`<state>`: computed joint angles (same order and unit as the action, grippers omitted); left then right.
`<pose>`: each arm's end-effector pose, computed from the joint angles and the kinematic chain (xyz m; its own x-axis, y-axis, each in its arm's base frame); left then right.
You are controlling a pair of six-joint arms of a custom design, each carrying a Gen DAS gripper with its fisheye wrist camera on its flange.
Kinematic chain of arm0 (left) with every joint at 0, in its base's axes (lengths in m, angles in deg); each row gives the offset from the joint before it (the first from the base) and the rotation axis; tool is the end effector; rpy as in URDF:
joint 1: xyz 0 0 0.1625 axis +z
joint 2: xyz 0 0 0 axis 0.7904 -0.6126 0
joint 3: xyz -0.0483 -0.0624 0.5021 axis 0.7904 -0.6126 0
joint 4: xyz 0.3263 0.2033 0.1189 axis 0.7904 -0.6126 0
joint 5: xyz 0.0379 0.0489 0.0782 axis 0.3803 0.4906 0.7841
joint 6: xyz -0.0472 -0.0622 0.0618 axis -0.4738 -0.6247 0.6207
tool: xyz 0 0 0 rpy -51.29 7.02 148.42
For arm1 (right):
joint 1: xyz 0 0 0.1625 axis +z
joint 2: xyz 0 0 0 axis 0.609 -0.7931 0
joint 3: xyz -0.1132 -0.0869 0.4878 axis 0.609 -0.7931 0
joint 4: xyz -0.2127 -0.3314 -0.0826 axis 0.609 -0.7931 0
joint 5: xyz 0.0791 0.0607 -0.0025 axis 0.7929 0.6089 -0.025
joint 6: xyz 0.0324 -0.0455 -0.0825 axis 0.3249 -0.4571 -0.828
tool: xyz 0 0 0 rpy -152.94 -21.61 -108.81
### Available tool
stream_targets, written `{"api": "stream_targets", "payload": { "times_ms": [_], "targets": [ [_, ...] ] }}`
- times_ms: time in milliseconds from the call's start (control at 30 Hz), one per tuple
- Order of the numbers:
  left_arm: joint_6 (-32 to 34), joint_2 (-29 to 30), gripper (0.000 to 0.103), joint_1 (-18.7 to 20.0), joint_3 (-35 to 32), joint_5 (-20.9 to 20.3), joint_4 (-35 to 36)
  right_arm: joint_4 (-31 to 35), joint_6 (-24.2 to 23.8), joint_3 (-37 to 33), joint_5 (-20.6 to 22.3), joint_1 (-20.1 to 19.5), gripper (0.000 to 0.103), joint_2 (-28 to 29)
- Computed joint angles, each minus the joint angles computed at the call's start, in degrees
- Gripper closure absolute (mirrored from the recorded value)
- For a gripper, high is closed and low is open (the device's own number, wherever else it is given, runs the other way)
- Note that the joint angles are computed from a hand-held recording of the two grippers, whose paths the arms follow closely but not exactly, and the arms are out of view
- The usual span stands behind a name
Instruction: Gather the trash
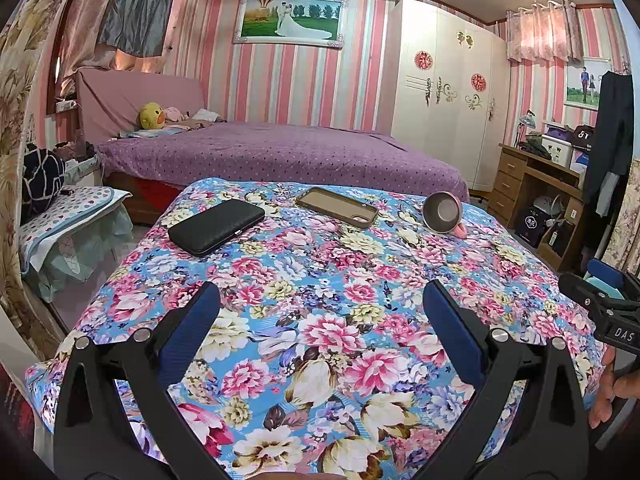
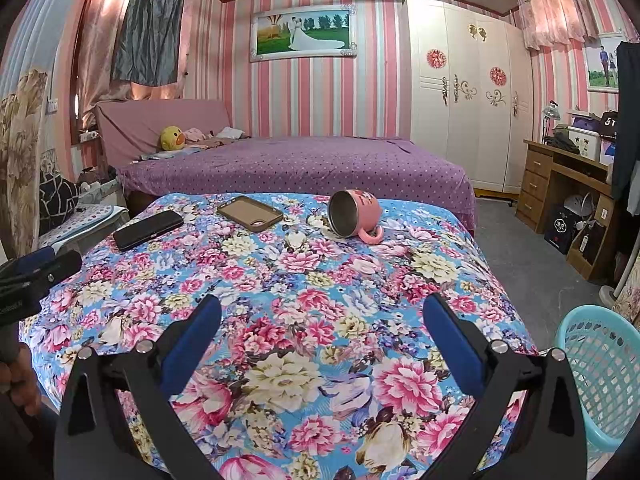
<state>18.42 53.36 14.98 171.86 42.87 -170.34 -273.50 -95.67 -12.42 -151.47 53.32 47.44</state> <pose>-0.0920 -0.7395 0.1341 -0.7676 -0.1654 -0.6192 0.5285 0.3832 -0.7575 0.1361 -0.8458 0.1437 -0.7098 -0.2995 0.6376 -0.6994 0.4078 -0.5870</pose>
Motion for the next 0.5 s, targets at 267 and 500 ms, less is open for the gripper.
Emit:
{"api": "stream_targets", "payload": {
  "times_ms": [267,500],
  "targets": [
    [0.05,0.01,0.005,-0.01,-0.04,0.04,0.02,-0.09,-0.15,0.19,0.06,-0.05,0.005,-0.05],
    [0.17,0.01,0.005,0.00,0.04,0.09,-0.17,-0.43,-0.27,0.35,0.34,-0.14,0.005,-0.04]
  ]
}}
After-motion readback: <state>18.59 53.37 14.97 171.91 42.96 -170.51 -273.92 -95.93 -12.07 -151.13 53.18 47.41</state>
